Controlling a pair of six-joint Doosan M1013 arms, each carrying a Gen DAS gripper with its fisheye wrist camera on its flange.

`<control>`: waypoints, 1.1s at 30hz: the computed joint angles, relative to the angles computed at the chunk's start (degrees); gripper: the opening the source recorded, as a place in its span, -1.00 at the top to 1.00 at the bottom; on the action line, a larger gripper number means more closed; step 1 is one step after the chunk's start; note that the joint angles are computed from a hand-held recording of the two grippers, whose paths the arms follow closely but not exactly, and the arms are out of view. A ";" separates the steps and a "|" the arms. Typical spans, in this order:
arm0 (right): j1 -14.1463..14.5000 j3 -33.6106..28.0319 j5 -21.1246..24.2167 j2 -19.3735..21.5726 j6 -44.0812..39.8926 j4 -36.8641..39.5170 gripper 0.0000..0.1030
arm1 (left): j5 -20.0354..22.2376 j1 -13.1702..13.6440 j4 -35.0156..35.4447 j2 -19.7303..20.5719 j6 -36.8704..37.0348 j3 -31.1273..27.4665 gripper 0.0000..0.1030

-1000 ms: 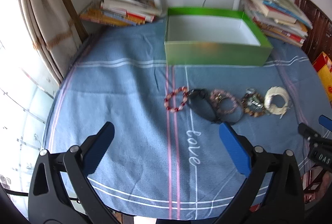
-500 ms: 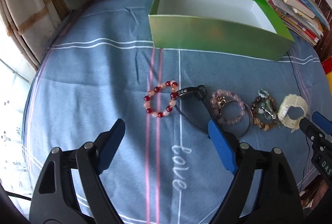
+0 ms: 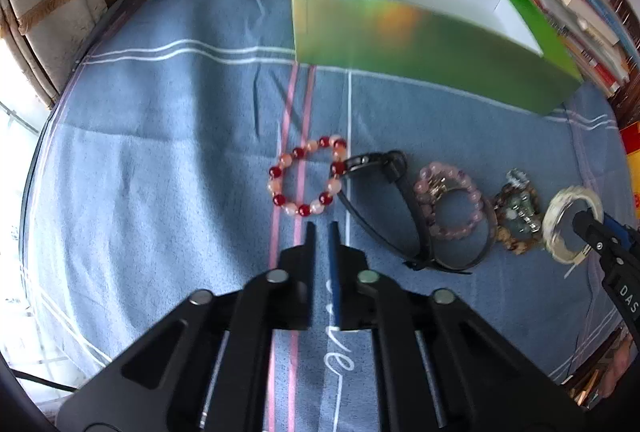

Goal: Organize jewelry
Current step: 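Grasp the white watch with the right gripper, then grasp the black watch with the left gripper while the right gripper lifts the white watch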

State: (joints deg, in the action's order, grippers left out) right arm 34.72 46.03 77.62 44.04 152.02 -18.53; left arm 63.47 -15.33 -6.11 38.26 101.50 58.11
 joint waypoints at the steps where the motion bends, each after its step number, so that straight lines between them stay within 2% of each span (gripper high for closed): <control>1: 0.02 0.04 0.07 -0.12 0.26 -0.06 0.52 | -0.32 0.12 -0.51 -0.11 0.08 0.07 0.94; 5: 0.29 0.75 -0.78 -1.10 1.59 -0.43 0.52 | -2.11 0.49 -1.42 -1.26 1.62 1.10 0.94; 12: 0.73 1.79 -5.46 -2.12 0.53 3.48 0.52 | -1.42 1.78 -2.72 -2.33 3.02 1.84 0.94; 17: 0.53 2.49 -2.84 -1.76 2.98 4.66 0.52 | -0.32 1.94 -1.28 -1.63 2.35 1.39 0.91; 20: 0.44 4.06 -2.04 -2.46 5.30 3.09 0.51 | -0.03 1.82 -1.41 -1.38 2.74 1.07 0.71; 22: 0.36 3.93 0.58 -2.33 6.48 1.56 0.42 | 0.19 1.56 -1.52 -1.12 2.79 0.61 0.34; 25: 0.33 4.99 1.97 -3.05 8.91 -0.39 0.13 | 0.75 1.12 -2.38 -0.59 3.22 -0.30 0.20; 29: 0.67 6.03 2.67 -3.85 9.43 -1.65 -0.07 | 4.92 0.81 -4.90 1.31 2.58 -3.09 0.20; 33: 0.83 6.62 2.91 -4.07 9.59 -0.79 -0.08 | 7.67 0.52 -6.65 2.66 1.72 -4.70 0.24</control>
State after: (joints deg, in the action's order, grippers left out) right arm 35.55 52.64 80.53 39.98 161.61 -19.33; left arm 71.14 -14.81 -12.76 40.92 103.22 53.41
